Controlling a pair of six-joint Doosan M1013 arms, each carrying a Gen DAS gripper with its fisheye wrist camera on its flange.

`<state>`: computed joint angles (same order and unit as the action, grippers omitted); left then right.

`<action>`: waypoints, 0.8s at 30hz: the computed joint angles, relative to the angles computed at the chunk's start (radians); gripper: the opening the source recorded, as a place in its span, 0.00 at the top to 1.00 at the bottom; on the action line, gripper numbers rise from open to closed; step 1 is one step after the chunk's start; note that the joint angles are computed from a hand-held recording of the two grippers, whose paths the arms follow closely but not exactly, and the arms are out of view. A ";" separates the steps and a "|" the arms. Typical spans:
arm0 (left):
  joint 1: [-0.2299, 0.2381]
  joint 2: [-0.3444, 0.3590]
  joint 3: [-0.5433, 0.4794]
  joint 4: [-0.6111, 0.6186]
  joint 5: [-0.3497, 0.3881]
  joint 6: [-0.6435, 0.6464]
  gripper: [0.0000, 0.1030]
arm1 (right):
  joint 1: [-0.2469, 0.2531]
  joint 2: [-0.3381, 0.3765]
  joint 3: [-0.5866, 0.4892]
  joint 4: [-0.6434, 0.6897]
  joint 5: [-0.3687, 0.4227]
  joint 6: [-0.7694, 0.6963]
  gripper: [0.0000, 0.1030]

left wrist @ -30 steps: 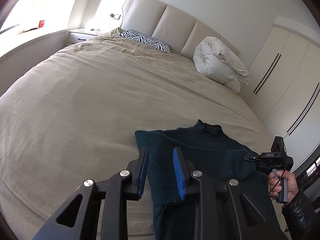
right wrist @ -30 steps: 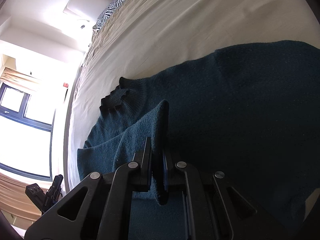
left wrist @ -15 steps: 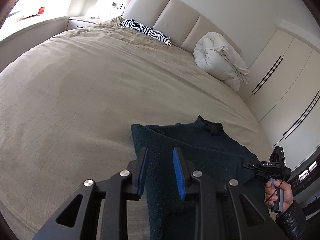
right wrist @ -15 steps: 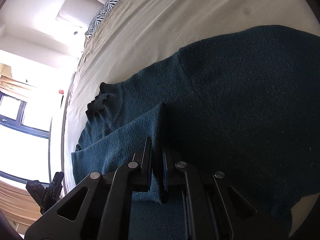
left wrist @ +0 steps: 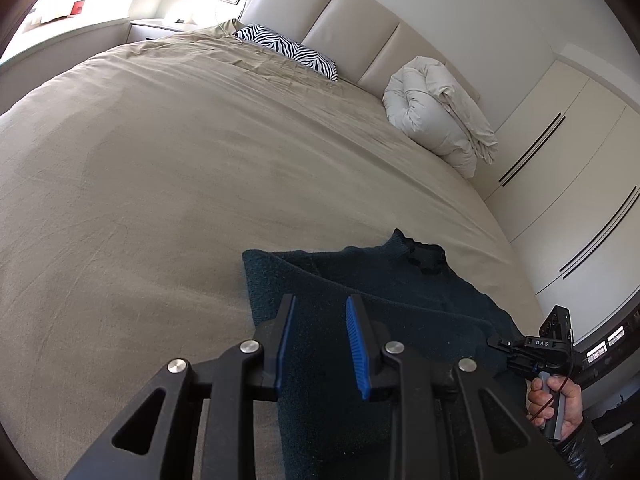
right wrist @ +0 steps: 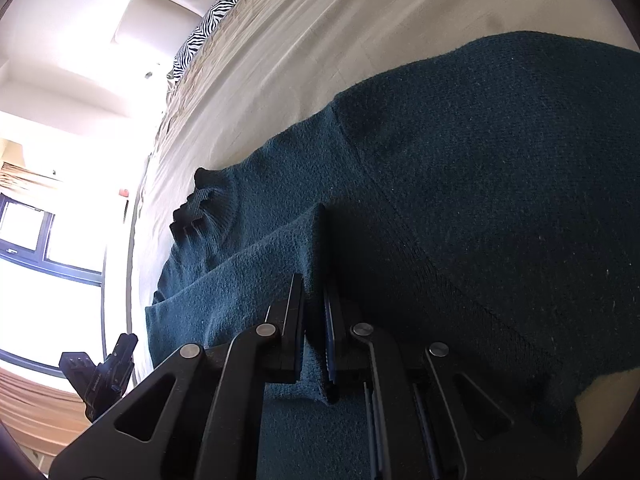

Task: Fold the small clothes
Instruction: 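Carry the held sleeve across the sweater body with the left tool, then open the left tool to release the sleeve on the sweater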

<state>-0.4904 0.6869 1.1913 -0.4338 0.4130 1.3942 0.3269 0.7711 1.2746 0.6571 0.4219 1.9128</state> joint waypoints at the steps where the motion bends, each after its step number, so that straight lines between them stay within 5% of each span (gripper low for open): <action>1: 0.002 0.009 -0.012 0.000 0.010 -0.001 0.73 | -0.002 -0.002 0.005 0.011 -0.001 -0.009 0.93; 7: 0.008 0.081 -0.108 0.090 0.131 -0.073 0.75 | -0.006 -0.004 0.022 0.079 -0.020 -0.055 0.93; 9: 0.011 0.089 -0.103 0.095 0.117 -0.072 0.89 | -0.008 -0.006 0.031 0.129 -0.024 -0.094 0.93; 12: 0.028 0.087 -0.080 -0.024 0.094 -0.022 0.96 | -0.010 -0.013 0.045 0.166 -0.028 -0.139 0.93; 20: 0.032 0.076 -0.069 -0.102 0.112 0.061 0.95 | -0.013 -0.025 0.081 0.296 -0.061 -0.245 0.93; 24: 0.015 0.037 -0.017 -0.093 0.099 0.122 0.85 | -0.014 -0.037 0.103 0.336 -0.070 -0.285 0.92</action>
